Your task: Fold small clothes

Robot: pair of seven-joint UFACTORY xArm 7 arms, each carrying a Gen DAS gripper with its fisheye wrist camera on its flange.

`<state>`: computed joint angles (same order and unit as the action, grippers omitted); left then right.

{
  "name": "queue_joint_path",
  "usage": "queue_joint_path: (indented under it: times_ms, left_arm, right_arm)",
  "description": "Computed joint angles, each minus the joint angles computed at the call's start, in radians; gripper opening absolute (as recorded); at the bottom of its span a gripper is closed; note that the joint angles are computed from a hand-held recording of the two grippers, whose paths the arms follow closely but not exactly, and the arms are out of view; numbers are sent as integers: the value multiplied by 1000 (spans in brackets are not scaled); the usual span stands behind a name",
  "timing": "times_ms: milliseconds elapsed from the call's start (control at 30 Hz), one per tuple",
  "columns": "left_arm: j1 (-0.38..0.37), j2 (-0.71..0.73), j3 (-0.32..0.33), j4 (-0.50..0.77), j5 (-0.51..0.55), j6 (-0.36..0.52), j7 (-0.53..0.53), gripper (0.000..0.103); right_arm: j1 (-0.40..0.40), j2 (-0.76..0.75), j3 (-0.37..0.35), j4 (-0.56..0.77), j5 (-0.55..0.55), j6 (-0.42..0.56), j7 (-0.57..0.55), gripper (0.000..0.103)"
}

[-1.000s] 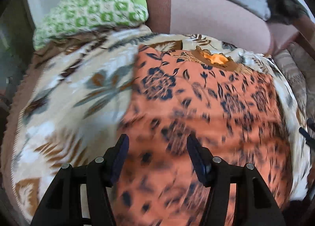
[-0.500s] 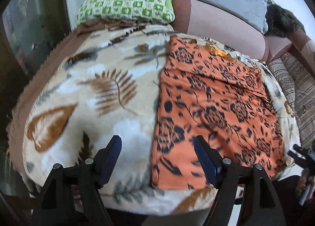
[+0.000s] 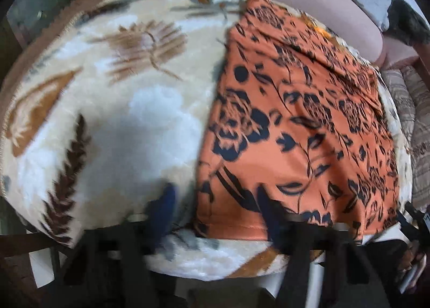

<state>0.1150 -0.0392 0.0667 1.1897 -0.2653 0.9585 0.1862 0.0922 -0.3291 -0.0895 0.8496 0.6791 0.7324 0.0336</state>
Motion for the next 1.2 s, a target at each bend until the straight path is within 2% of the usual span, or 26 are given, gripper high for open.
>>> queue_joint_path:
  times_ms: [133, 167, 200, 267, 333, 433, 500, 533, 600, 700, 767, 800, 833, 967, 1000, 1033, 1100, 1133, 1200]
  left_arm:
    - [-12, -20, -9, -41, -12, -29, 53, 35]
    - [-15, -22, -9, -45, -6, -37, 55, 33]
    - [-14, -20, -6, -45, -15, -37, 57, 33]
    - [-11, -12, 2, -35, -45, -26, 72, 33]
    - [-3, 2, 9, -22, -70, -8, 97, 36]
    - [11, 12, 16, -6, -122, 13, 110, 36]
    - [10, 6, 9, -20, -111, -15, 118, 33]
    - [8, 2, 6, -30, -102, -30, 121, 22]
    - [6, -5, 6, -42, -121, -43, 148, 14]
    - [3, -1, 5, -41, -124, -51, 168, 13]
    - [5, 4, 8, -32, -136, -32, 180, 23]
    - [8, 13, 11, -19, -156, -4, 195, 36]
    - [10, 16, 12, -16, -173, 4, 205, 40]
    - [7, 18, 2, -13, -141, -2, 169, 40]
    - [7, 19, 2, -11, -138, -2, 164, 38]
    - [7, 15, 0, -14, -124, -7, 158, 27]
    - [5, 18, -2, -14, -94, -13, 154, 14]
    - [9, 25, 4, -7, -118, -4, 162, 10]
    - [19, 33, 11, 5, -169, 14, 179, 7]
  right_arm:
    - [14, 32, 15, 5, 2, 4, -5, 69]
    - [16, 40, 22, 12, -9, 14, -6, 58]
    - [16, 53, 34, 27, -43, 35, 4, 42]
    - [5, 63, 79, 46, -167, 55, 57, 33]
    - [8, 55, 96, 48, -233, 55, 75, 25]
    - [26, 35, 66, 38, -185, 61, 43, 15]
    - [39, 19, 42, 30, -121, 57, -5, 14]
    - [45, 11, 33, 22, -89, 48, -28, 14]
    - [52, 11, 19, 16, -41, 50, -59, 14]
    - [39, 35, 38, 30, -62, 75, -25, 14]
    - [37, 50, 37, 41, -48, 101, -11, 18]
    - [32, 57, 39, 47, -48, 113, 6, 19]
    - [29, 65, 40, 54, -48, 121, 12, 19]
    - [24, 78, 58, 60, -74, 112, 20, 19]
    - [23, 79, 56, 58, -66, 111, 19, 19]
    - [25, 77, 55, 52, -57, 102, 4, 19]
    - [27, 75, 58, 49, -58, 94, -14, 19]
    - [28, 73, 58, 48, -51, 89, -15, 19]
    - [34, 65, 53, 45, -18, 73, -33, 15]
